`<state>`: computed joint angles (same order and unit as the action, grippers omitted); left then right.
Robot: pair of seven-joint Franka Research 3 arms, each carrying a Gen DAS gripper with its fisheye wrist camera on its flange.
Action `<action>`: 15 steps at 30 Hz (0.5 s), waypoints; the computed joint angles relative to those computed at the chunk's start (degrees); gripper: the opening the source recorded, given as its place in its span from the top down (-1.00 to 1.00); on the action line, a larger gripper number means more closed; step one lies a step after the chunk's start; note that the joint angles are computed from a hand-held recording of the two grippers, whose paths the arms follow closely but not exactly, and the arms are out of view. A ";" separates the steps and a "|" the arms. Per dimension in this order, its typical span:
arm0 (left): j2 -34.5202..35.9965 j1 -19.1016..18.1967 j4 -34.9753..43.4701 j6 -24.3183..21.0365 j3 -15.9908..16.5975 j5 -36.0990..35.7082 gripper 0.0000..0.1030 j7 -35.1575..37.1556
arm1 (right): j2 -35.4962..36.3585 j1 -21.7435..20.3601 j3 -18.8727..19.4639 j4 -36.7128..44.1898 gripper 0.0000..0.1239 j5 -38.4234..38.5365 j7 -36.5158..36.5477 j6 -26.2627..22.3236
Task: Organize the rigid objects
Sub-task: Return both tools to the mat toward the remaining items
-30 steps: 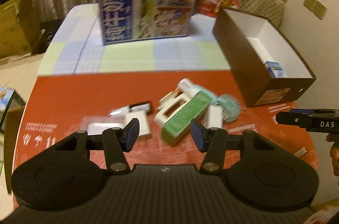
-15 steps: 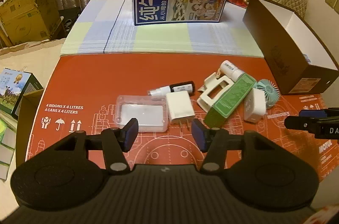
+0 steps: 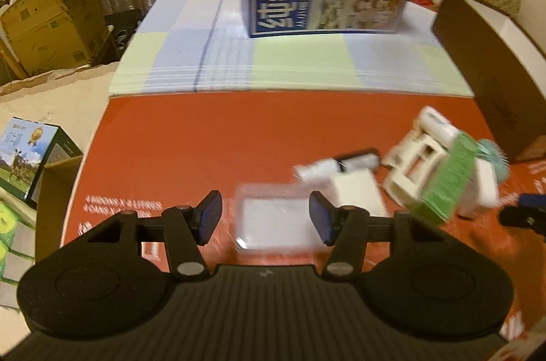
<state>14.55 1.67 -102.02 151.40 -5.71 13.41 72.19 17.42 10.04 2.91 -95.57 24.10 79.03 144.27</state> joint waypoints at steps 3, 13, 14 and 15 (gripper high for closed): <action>3.95 -0.27 4.94 -1.64 1.19 1.88 -0.01 -1.71 | 0.82 0.36 -0.41 0.92 0.06 -0.84 1.81 -0.33; 11.96 1.12 14.43 -8.78 1.05 2.07 0.08 1.53 | 3.81 1.09 -0.61 4.49 0.07 -3.64 5.08 -0.96; 11.41 1.21 13.50 -8.84 1.06 2.03 0.09 1.80 | 4.27 1.19 -0.62 4.99 0.07 -3.91 5.35 -1.06; 10.63 1.34 12.31 -8.78 1.03 1.88 0.10 1.99 | 4.66 1.27 -0.65 5.43 0.07 -4.19 5.59 -1.16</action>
